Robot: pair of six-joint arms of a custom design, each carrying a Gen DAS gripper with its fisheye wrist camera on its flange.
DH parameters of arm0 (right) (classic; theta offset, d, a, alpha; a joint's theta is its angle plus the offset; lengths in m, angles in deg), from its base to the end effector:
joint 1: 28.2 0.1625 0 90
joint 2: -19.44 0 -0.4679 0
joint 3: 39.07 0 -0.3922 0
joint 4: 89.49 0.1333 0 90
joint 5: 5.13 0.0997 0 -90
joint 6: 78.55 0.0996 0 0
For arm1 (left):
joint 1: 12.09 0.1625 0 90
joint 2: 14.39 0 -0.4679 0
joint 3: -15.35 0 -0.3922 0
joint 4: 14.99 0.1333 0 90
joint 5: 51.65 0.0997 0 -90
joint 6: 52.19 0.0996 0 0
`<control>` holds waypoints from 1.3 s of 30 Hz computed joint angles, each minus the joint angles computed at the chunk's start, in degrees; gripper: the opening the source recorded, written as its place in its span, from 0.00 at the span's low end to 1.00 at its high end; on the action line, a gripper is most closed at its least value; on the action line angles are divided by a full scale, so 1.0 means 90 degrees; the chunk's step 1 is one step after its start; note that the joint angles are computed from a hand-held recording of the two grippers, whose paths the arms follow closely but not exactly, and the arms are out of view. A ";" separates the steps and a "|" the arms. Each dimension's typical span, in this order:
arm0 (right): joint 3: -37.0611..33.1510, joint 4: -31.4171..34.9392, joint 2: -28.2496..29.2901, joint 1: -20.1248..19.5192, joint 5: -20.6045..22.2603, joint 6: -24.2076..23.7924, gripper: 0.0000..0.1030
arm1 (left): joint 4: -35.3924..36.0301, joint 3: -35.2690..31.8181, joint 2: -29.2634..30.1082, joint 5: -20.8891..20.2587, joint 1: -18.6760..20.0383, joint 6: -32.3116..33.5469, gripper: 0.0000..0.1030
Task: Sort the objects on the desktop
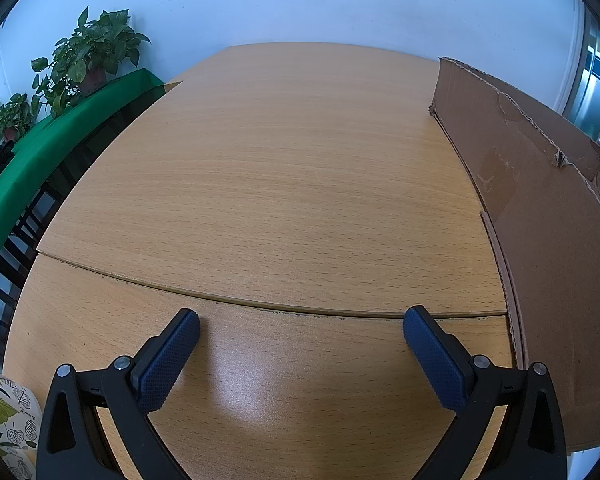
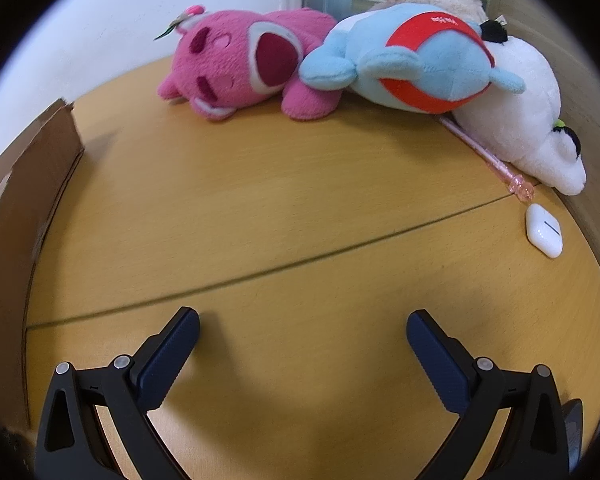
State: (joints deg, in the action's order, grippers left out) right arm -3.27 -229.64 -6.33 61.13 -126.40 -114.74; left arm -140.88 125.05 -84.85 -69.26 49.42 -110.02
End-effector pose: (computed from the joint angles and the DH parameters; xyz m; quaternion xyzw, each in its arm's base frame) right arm 0.0706 -0.9396 0.2968 0.1879 -0.8897 0.2333 0.3446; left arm -0.0656 -0.5993 0.3195 -0.1876 0.7847 -0.3866 0.4467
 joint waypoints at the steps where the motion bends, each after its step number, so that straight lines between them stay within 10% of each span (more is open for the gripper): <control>1: 0.0382 -0.0244 -0.0181 -0.0004 -0.0014 -0.0041 1.00 | -0.0007 0.0001 0.0001 0.0000 -0.0001 0.0003 1.00; 11: 0.5195 -0.3015 -0.2856 0.0236 0.1200 -0.1838 1.00 | 0.0431 -0.0107 -0.0032 -0.0220 -0.0028 -0.0217 1.00; 15: 0.5822 -0.2717 -0.3481 0.0480 0.1965 -0.1816 1.00 | 0.1346 0.0095 -0.0193 -0.0113 -0.0659 -0.1336 1.00; 25: 0.6088 0.0284 -0.3809 0.0862 0.4275 -0.1088 1.00 | -0.3076 0.0932 0.0147 -0.1970 -0.2338 0.1321 1.00; 32: 0.6541 0.0552 -0.3342 0.1441 0.3575 -0.1271 1.00 | -0.3596 0.0625 0.0846 -0.3803 -0.1776 0.1004 0.98; 39: 0.6720 0.1047 -0.3206 0.1630 0.3061 -0.1362 0.79 | -0.4447 0.0776 0.1220 -0.3867 -0.1712 0.1250 0.90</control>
State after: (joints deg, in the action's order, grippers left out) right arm 57.21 -220.22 -35.18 75.81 -98.84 -127.00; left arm -180.90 132.04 -73.87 -104.06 34.00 -98.78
